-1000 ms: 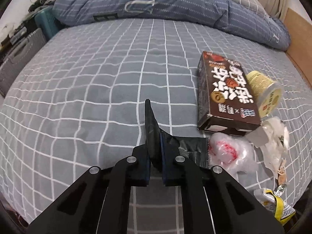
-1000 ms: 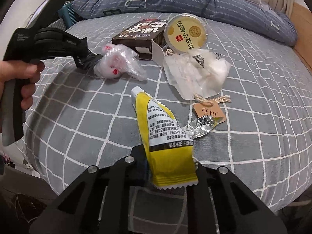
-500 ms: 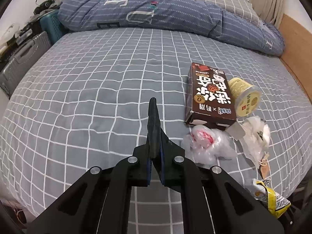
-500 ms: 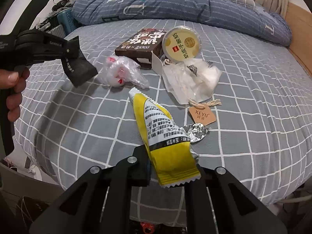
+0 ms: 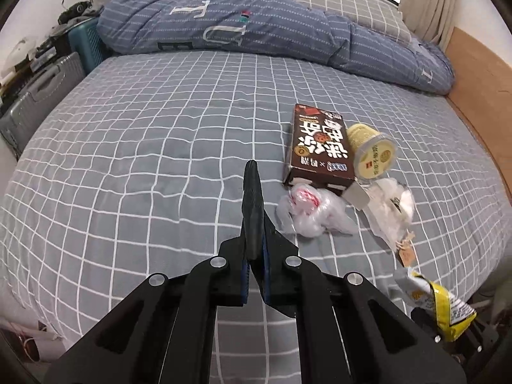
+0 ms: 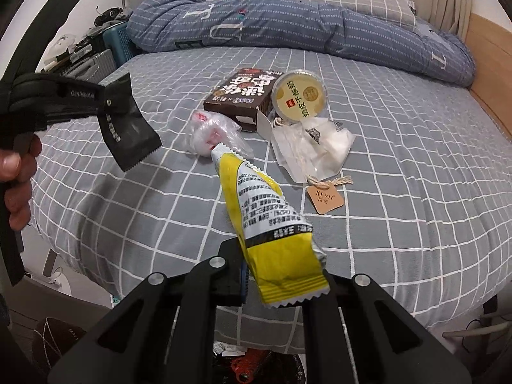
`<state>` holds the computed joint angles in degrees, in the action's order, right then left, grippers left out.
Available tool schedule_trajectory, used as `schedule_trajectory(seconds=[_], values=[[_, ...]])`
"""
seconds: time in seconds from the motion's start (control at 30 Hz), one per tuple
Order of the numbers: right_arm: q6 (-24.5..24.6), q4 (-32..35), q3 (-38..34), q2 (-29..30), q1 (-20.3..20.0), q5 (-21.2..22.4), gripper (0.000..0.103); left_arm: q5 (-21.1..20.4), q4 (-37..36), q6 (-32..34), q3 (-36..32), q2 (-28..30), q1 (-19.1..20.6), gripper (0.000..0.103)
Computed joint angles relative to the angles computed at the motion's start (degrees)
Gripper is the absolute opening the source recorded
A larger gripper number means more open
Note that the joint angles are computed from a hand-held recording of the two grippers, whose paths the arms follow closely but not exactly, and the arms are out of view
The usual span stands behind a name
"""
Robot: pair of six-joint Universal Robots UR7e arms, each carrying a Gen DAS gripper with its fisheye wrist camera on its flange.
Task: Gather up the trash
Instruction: 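Lift the black sachet and yellow wrapper and carry both over the bin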
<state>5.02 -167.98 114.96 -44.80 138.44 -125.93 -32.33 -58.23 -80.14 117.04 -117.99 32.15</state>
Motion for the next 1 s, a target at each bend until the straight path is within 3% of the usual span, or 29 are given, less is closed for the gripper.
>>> schedule_trajectory(seconds=[0.57,1.0], values=[[2.50,1.89,2.10,-4.24,3.27,-0.11,0.009,-9.27,19.19,-21.00,-0.15,-2.96,-15.79,0.005],[4.87,4.33,3.77,-6.86,5.68,-1.27,0.009,-17.69,23.72,-29.71,1.83,-4.98,-25.67,0.005]])
